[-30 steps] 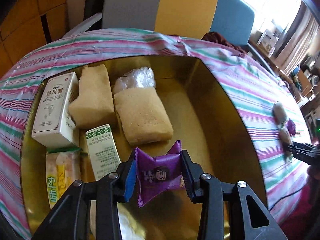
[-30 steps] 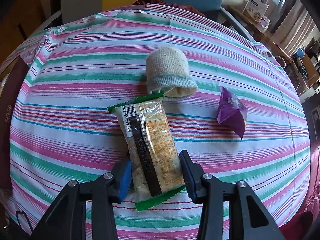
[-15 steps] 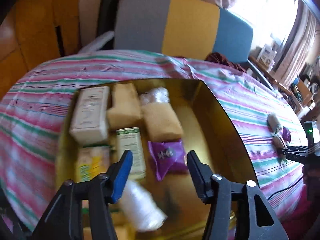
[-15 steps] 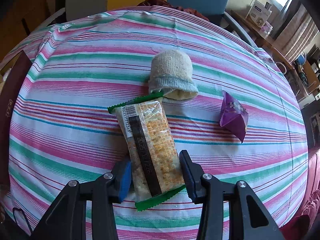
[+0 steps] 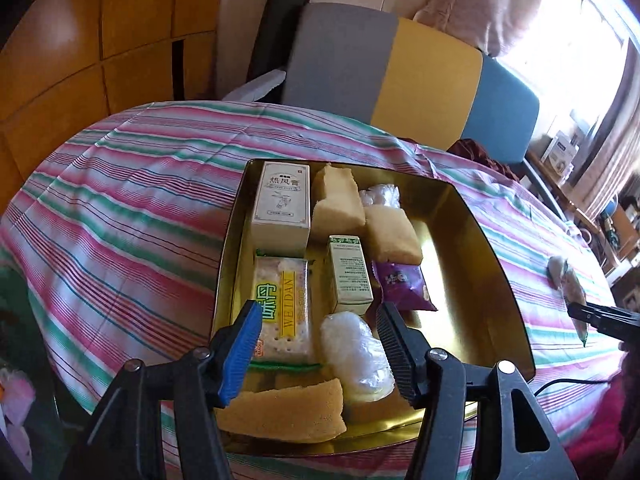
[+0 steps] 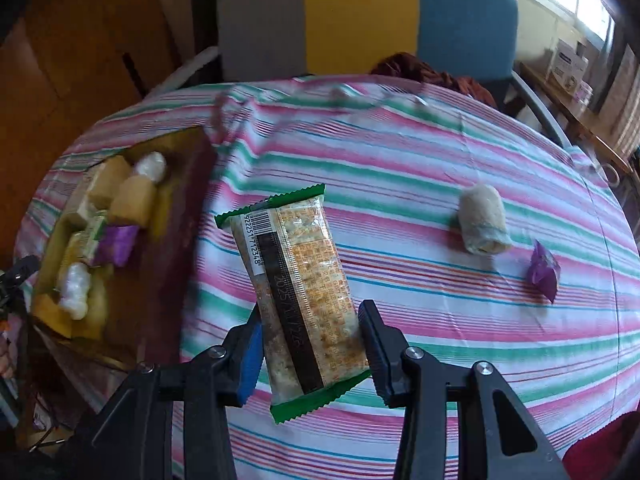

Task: Organize objects
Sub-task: 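Carry the cracker bar over the tray with the right tool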

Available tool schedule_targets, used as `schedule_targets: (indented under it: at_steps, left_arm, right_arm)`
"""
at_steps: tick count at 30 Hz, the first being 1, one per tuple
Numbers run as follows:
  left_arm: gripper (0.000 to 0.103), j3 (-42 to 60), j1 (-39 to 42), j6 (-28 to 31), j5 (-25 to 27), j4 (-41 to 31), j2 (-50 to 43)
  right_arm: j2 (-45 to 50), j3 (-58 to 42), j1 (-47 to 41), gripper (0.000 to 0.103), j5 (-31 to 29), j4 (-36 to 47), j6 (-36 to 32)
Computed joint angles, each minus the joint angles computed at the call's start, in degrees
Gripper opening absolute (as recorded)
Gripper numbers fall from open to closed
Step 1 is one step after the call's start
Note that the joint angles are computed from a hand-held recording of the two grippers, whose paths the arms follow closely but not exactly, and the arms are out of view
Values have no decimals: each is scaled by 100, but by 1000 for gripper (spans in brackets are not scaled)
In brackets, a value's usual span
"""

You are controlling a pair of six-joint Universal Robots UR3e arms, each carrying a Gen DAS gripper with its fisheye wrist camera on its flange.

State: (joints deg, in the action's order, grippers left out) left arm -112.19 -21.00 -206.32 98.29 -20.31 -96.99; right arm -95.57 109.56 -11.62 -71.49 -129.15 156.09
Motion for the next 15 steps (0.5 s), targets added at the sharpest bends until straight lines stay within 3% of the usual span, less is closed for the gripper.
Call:
schedule_targets:
  at_steps: [6,15]
  left_arm:
    - [62,-229,51,27,-169,194,154]
    - [63,-581,160,54,-371,377,352]
  right_arm:
    - [391,-548,1564,45,79,-101,-102]
    - [1796,-1858,2836,45,-446,471,-1228]
